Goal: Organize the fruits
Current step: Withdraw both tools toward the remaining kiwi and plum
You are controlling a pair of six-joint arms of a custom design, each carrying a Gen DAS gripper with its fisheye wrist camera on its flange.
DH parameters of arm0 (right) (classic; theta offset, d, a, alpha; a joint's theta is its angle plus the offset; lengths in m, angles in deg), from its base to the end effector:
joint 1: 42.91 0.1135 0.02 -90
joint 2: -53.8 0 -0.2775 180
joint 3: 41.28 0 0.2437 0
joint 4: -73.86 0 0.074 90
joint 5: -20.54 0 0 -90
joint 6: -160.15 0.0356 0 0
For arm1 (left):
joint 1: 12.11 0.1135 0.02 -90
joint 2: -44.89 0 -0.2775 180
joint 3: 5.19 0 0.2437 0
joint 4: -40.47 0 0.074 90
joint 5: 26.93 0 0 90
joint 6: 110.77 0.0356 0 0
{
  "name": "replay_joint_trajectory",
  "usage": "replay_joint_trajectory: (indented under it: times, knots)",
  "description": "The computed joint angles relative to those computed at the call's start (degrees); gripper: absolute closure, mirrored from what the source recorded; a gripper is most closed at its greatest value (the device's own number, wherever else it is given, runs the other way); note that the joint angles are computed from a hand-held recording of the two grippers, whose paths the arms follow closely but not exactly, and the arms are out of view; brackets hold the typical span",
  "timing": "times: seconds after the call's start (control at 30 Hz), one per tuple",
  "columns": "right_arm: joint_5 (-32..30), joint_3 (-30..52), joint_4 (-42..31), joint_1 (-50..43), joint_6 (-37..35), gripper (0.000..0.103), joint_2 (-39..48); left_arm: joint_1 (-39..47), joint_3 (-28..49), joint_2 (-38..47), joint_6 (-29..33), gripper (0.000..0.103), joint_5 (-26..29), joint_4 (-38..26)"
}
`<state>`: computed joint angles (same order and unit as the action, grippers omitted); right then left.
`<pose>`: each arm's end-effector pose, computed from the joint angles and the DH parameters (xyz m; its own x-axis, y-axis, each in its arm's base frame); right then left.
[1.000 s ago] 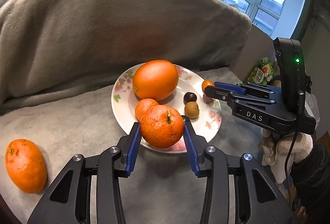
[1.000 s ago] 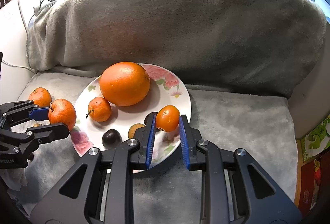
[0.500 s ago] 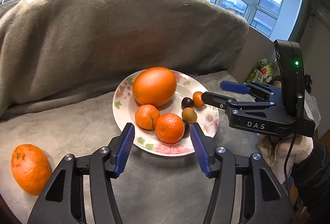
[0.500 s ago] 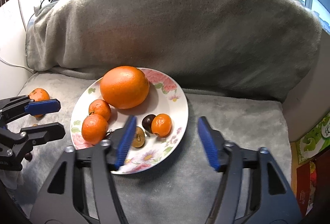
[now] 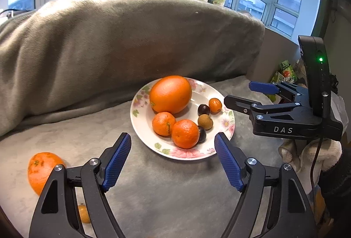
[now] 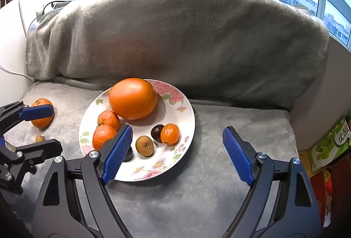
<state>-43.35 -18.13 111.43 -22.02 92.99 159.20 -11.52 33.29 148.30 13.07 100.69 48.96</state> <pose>0.1942 0.0574 0.0651 -0.6162 0.1379 -0.7754 0.2293 0.9733 -0.0092 0.2443 -0.0192 0.0775 -0.5087 0.4359 -0.7424 0.7375 0.6655 -0.1147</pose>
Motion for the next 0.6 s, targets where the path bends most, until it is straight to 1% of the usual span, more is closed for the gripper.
replay_joint_trajectory:
  times: [0.3,0.47,0.6]
  knots:
    - [4.45,-0.16,-6.28,6.46,4.04,0.015,-5.62,5.70,-2.61,-5.05,3.79,0.024,3.48,-2.98]
    - [7.41,0.62,-10.74,10.85,6.68,0.015,-8.32,10.59,-3.19,-7.81,7.90,0.024,6.54,-7.27]
    - [9.24,1.30,-13.81,14.04,8.87,0.015,-10.01,15.13,-2.89,-9.35,12.21,0.024,9.09,-12.13]
